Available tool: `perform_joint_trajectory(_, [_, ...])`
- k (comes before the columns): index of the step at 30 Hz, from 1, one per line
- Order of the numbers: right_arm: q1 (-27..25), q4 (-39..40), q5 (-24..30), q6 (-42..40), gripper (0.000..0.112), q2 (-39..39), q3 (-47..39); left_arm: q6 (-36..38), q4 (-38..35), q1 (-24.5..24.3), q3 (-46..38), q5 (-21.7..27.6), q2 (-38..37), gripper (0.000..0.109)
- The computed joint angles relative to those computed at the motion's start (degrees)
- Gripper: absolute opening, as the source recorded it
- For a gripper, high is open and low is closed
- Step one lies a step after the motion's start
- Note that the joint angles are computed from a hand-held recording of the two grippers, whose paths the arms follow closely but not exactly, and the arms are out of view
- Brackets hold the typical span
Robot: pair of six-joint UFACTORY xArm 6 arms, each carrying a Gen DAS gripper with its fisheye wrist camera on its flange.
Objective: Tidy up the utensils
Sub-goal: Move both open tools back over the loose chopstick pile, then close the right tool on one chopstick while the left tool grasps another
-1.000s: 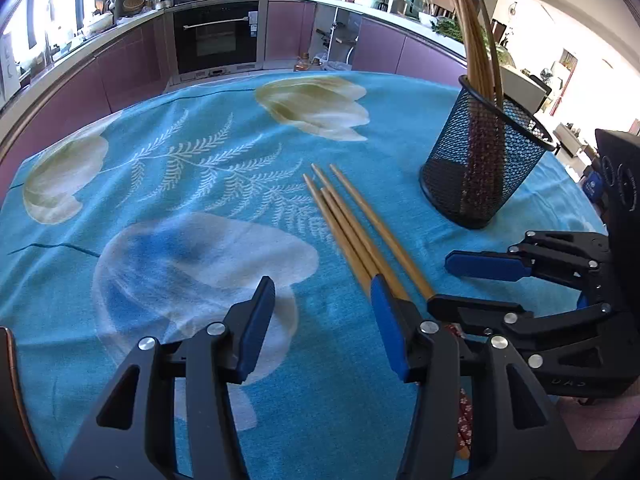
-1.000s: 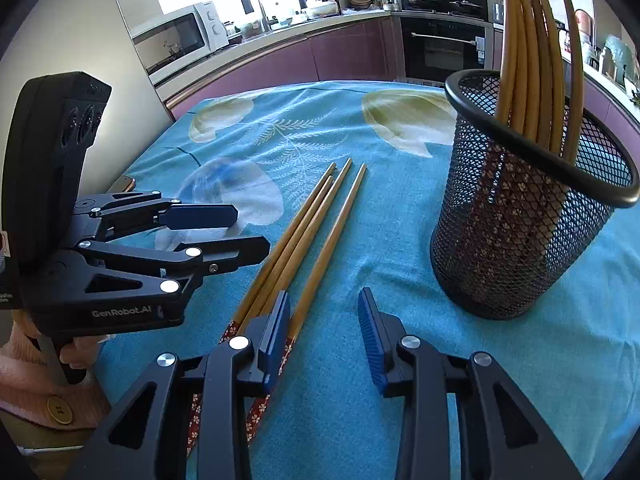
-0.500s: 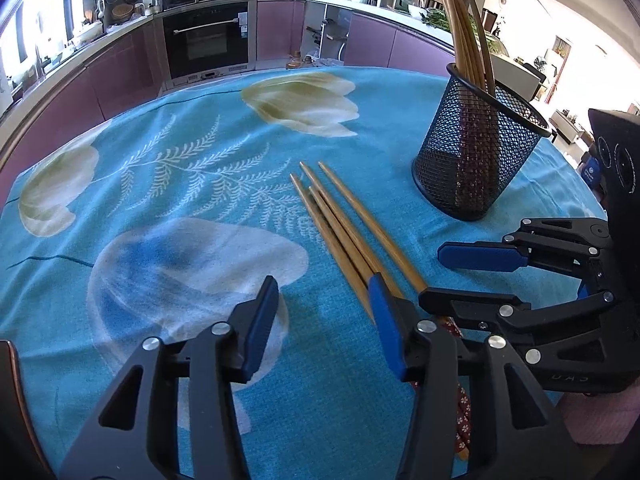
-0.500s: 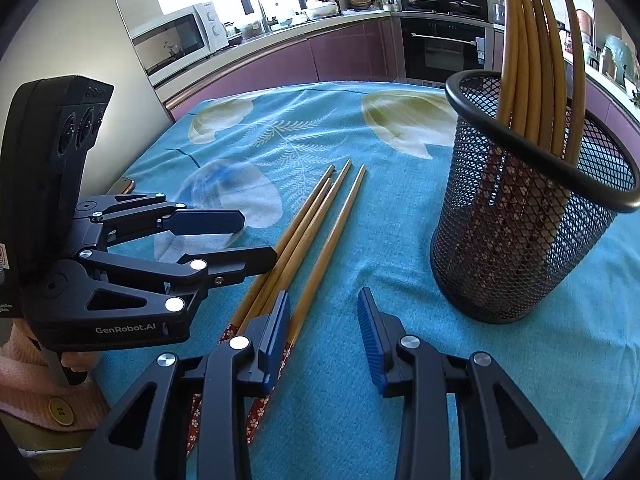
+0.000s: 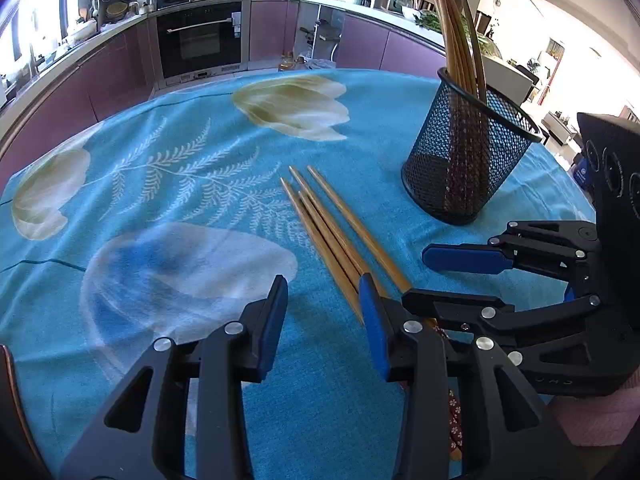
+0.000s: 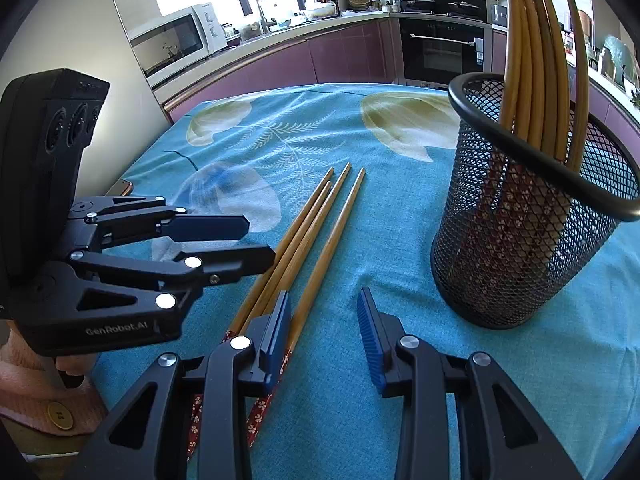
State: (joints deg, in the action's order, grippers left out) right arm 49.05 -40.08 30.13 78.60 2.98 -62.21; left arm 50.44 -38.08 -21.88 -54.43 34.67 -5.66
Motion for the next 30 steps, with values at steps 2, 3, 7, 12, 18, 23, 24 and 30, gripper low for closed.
perform_joint_trajectory(2, [0.01,0.06,0.04,-0.08,0.033,-0.05,0.05,0.2,0.1,-0.25,0.17,-0.35,0.07,0.037])
perform_joint_trajectory(3, [0.02,0.1,0.11,-0.15,0.033,0.0,-0.05,0.19,0.26,-0.28,0.21,-0.45,0.05,0.038])
perform_joint_trajectory(7, [0.08,-0.08,0.27,-0.05,0.033,0.13,-0.18,-0.31,1.58,-0.05,0.04,-0.41,0.21,0.035])
perform_joint_trajectory(12, [-0.08,-0.47,0.81,-0.04,0.031,0.73,-0.93,-0.28,2.51,0.1,0.11,-0.33,0.1,0.032])
perform_joint_trajectory(18, [-0.47,-1.89,1.85,0.57,0.024,2.21,-2.69,-1.59,3.12,0.08,-0.64,-0.76,0.95,0.021])
perform_joint_trajectory(23, [-1.37,-2.39,0.78,2.65,0.01,2.3,-2.41,-3.47,3.47,0.13,-1.0,-1.25,1.35,0.014])
perform_joint_trajectory(24, [-1.56,-2.52,0.22,3.38,0.01,2.16,-2.11,-3.68,3.23,0.2,-0.95,-1.28,1.33,0.013])
perform_joint_trajectory(30, [-2.29,-4.49,-2.49,8.91,0.006,0.2,0.7,-4.97,1.49,1.26,-0.75,-0.67,0.94,0.008])
